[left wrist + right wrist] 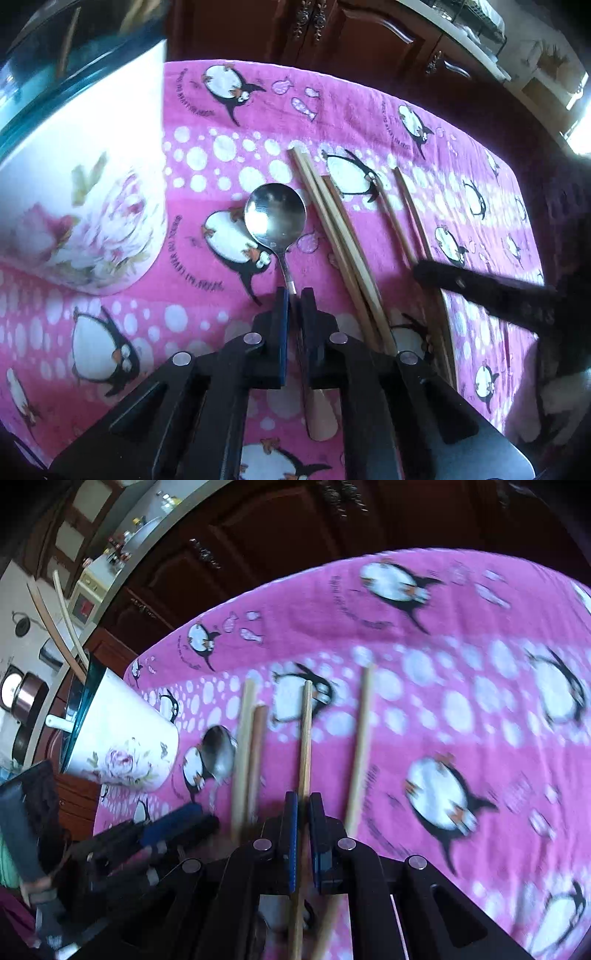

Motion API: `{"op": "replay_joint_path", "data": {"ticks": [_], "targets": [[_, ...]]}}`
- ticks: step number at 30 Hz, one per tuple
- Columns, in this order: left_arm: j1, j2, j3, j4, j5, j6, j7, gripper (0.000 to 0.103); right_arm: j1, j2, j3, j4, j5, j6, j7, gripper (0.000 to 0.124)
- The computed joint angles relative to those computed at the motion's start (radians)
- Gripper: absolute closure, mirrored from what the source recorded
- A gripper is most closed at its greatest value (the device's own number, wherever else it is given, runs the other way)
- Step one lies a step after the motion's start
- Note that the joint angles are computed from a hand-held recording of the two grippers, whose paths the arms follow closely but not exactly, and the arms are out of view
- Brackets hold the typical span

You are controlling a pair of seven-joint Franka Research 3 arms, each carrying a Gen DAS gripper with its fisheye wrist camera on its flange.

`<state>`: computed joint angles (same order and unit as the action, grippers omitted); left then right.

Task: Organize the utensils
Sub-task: 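Grasp the metal spoon with the left tool while the right tool grasps a chopstick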

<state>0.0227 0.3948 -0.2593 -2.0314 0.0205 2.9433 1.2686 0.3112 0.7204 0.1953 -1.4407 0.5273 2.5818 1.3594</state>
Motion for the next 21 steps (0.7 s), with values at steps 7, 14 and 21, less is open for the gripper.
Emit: {"op": "replay_joint_path", "data": {"ticks": [7,14,21], "targets": [[0.09,-0.179,-0.107,-0.224,-0.192,-0.024,0.147,0.1,-0.042,-0.108,0.038,-0.149,0.052,-0.097,-0.146,0.119],[0.127,-0.249,-0.173,-0.295,-0.548,-0.01,0.459,0.068,0.05,-0.107,-0.031,-0.141,-0.038,-0.057,-0.11,0.115],[0.1,-0.168,-0.085,-0.197,-0.464,0.001,0.549,0.063,0.087,-0.012,-0.065,0.02,-0.156,-0.105,-0.024,0.11]]}}
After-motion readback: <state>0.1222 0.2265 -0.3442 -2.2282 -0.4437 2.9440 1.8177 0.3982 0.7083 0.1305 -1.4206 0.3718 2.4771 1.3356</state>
